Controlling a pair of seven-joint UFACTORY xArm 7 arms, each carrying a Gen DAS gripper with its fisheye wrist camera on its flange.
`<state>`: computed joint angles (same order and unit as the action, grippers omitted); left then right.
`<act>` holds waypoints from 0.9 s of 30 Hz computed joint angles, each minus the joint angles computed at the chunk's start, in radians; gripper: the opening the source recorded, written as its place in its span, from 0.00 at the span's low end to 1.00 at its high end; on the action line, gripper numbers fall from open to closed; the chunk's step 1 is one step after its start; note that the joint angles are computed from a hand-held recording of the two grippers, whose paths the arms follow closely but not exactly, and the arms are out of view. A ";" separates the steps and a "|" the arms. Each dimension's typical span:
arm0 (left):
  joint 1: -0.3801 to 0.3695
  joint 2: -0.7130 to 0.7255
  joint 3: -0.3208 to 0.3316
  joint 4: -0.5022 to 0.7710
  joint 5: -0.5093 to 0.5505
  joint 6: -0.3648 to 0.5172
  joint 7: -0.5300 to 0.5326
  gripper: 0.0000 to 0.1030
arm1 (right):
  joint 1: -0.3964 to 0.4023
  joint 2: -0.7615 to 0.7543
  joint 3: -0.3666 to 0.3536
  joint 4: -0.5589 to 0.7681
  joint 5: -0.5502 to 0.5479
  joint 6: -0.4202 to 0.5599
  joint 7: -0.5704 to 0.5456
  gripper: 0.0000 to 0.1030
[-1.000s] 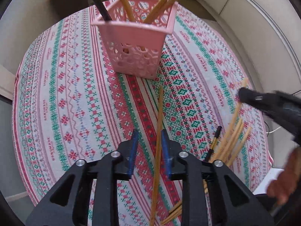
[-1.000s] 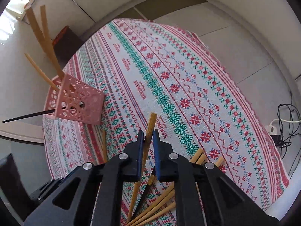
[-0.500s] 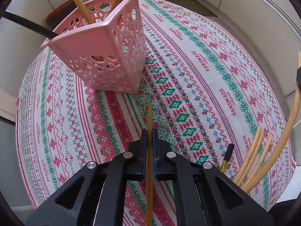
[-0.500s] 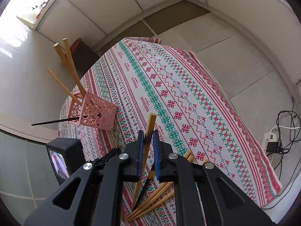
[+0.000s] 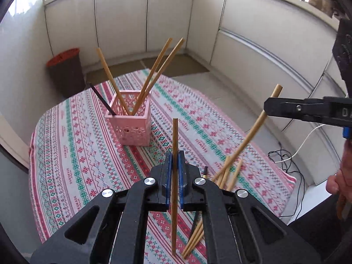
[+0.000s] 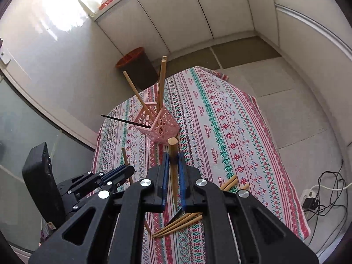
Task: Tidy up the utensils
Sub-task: 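Carry both chopsticks over the pink holder and open both tools to drop them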
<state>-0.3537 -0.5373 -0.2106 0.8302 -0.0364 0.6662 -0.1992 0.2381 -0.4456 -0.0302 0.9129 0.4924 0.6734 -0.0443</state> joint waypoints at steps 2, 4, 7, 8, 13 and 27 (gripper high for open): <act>-0.005 -0.045 0.010 -0.020 -0.003 -0.001 0.008 0.04 | 0.001 -0.029 -0.005 -0.010 -0.001 0.006 -0.009 0.08; 0.000 -0.058 0.008 -0.010 0.000 -0.001 0.008 0.04 | 0.000 -0.046 -0.009 -0.015 -0.004 0.003 -0.014 0.08; 0.008 -0.080 -0.003 0.001 0.002 -0.007 -0.009 0.04 | -0.001 -0.066 -0.014 -0.010 -0.008 -0.001 -0.013 0.08; 0.012 -0.083 -0.006 0.007 0.005 -0.010 -0.015 0.04 | -0.002 -0.068 -0.016 -0.005 -0.009 -0.003 -0.012 0.08; 0.032 -0.077 -0.003 0.077 0.008 -0.052 -0.035 0.04 | -0.004 -0.084 -0.034 0.039 -0.003 -0.033 -0.003 0.08; 0.260 0.082 -0.076 0.331 0.214 -0.223 -0.277 0.04 | 0.036 0.115 -0.069 0.309 0.119 -0.180 -0.043 0.08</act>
<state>-0.0933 -0.4551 -0.2863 1.1608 0.1781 0.4427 -0.4762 0.2741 -0.3310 -0.0990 1.2221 0.6111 0.4937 -0.0870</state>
